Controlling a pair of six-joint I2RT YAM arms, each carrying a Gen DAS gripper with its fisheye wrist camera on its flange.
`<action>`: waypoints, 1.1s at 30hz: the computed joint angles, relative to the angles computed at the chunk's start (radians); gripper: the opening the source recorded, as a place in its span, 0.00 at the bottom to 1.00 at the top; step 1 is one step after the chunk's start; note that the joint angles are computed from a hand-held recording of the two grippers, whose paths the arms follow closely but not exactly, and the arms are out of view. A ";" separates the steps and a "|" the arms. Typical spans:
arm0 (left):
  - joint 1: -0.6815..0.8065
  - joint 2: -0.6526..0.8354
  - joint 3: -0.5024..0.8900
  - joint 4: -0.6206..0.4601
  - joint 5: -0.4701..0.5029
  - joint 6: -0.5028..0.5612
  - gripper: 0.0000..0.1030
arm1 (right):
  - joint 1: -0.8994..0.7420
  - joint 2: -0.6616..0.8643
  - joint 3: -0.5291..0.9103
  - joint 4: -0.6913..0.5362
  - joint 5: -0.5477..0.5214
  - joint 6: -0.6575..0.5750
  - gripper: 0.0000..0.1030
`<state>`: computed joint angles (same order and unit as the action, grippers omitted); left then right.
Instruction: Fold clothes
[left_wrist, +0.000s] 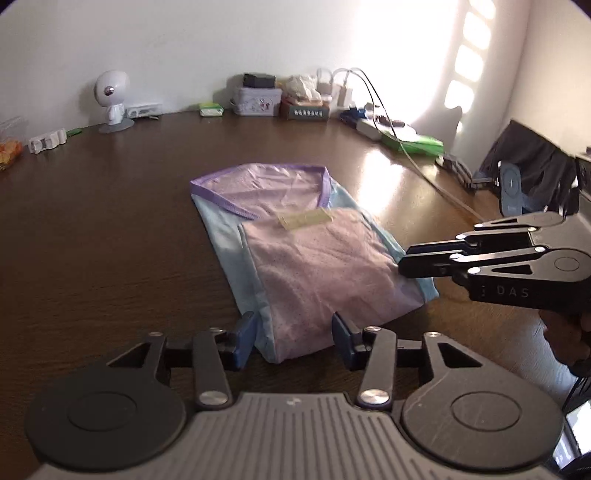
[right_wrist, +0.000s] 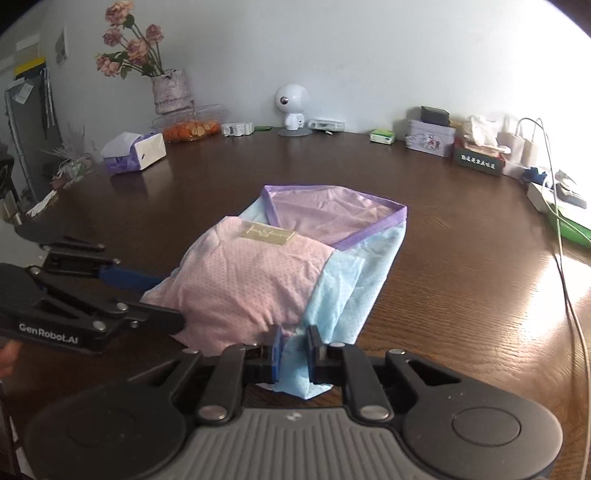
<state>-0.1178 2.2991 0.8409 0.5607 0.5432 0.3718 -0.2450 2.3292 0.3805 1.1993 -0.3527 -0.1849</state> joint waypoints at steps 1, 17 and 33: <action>0.013 -0.009 0.020 -0.024 0.018 0.001 0.46 | -0.022 -0.011 -0.023 0.046 -0.022 0.005 0.11; -0.107 0.478 1.082 -0.545 -0.261 -0.168 0.49 | -0.007 0.143 0.896 -0.877 0.158 0.112 0.16; -0.053 0.063 0.293 0.031 -0.108 -0.242 0.02 | -0.093 -0.112 0.440 -0.529 0.023 0.094 0.02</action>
